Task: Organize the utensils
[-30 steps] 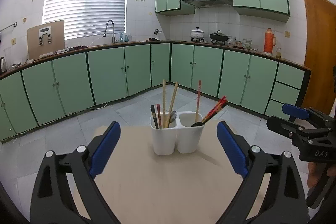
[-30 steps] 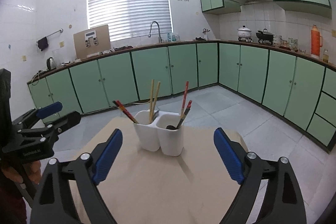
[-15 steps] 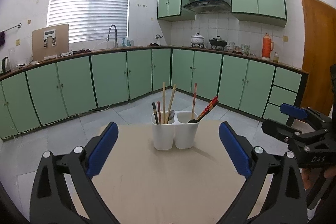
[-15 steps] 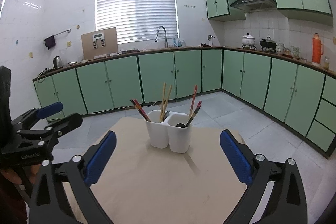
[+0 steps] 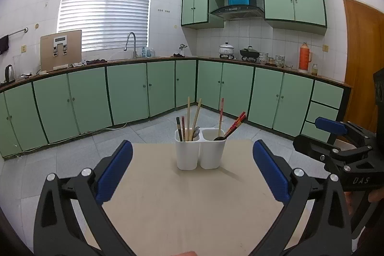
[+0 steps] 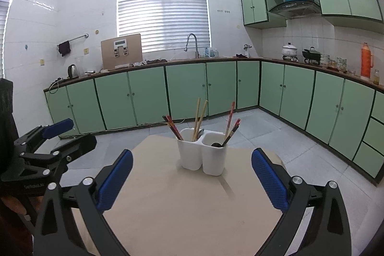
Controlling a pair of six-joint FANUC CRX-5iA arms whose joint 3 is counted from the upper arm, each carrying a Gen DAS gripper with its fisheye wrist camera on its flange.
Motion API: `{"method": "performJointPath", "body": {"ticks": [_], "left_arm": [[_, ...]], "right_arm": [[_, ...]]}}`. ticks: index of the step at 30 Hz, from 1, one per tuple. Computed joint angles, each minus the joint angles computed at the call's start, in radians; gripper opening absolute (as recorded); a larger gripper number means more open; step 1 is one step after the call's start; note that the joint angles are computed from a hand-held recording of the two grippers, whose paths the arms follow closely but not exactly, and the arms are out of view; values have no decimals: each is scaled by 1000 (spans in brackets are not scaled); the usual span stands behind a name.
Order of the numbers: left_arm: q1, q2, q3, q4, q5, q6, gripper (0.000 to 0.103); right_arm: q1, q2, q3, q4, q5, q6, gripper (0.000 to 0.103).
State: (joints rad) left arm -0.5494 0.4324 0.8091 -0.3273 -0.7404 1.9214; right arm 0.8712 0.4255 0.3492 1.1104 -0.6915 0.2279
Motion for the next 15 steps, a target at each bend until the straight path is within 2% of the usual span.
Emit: {"method": "performJointPath", "body": {"ticks": [15], "left_arm": [[0, -6, -9, -4, -2, 1, 97]], "right_arm": [[3, 2, 2, -5, -3, -8, 97]]}}
